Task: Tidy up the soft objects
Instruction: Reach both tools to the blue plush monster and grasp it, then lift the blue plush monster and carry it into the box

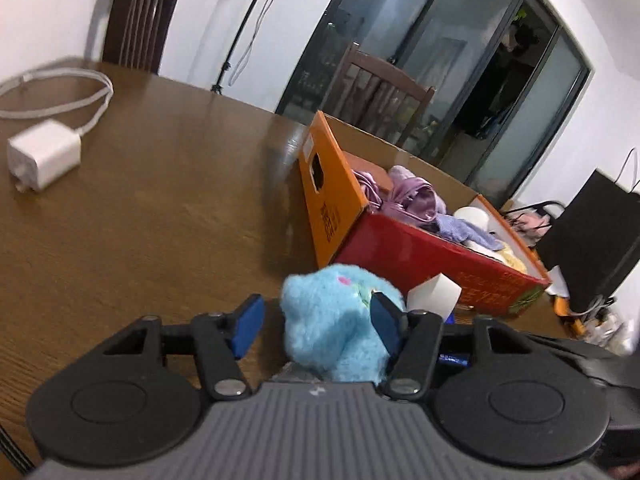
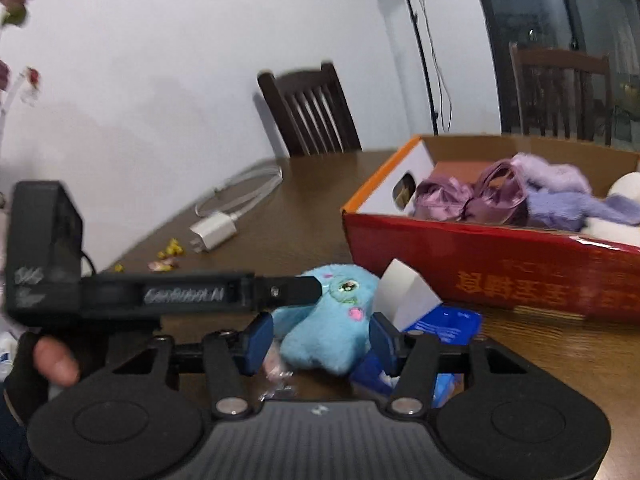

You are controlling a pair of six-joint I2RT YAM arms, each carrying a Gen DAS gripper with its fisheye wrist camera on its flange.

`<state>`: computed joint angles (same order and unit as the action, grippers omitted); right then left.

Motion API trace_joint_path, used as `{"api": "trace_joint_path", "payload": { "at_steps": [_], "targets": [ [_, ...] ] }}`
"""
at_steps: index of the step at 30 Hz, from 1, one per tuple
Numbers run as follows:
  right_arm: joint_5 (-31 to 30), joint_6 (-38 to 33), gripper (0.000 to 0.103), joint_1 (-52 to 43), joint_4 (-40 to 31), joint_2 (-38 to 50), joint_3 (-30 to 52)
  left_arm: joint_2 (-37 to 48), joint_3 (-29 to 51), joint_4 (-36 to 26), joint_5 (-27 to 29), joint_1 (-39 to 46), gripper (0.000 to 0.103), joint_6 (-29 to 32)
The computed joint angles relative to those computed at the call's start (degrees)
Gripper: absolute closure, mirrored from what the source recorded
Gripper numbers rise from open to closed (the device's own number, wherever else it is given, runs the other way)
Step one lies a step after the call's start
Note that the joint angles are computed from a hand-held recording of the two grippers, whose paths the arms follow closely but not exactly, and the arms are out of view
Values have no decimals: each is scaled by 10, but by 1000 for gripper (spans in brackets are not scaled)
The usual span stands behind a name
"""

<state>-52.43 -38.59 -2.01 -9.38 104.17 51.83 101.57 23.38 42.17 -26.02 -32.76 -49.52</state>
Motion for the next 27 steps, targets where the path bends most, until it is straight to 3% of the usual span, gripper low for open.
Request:
{"api": "trace_joint_path", "payload": {
  "at_steps": [2, 6, 10, 15, 18, 20, 22, 25, 27],
  "targets": [
    [13, -2, 49, 17, -1, 18, 12, 5, -17, 31, 35, 20, 55, -17],
    [55, 37, 49, 39, 71, 23, -8, 12, -33, 63, 56, 29, 65, -21],
    [58, 32, 47, 45, 107, 32, -20, 6, -21, 36, 22, 9, 68, -5],
    [36, 43, 57, 30, 125, 16, -31, -35, -67, 94, 8, -4, 72, -7],
    [-17, 23, 58, -2, 112, -44, -61, -116, -84, 59, -75, -78, 72, -28],
    [-56, -35, 58, -39, 51, -83, -70, -161, -69, -14, -158, -161, 72, -59],
    [-101, -155, 57, -101, -91, -100, -48, -158, -39, -71, -221, -239, 72, -112],
    [-114, -388, 57, -204, -336, -61, 17, -83, 16, -94, -269, -321, 72, -187],
    [-94, -498, 58, -265, -435, -20, 53, -20, 60, -97, -273, -351, 72, -222]
  ]
}}
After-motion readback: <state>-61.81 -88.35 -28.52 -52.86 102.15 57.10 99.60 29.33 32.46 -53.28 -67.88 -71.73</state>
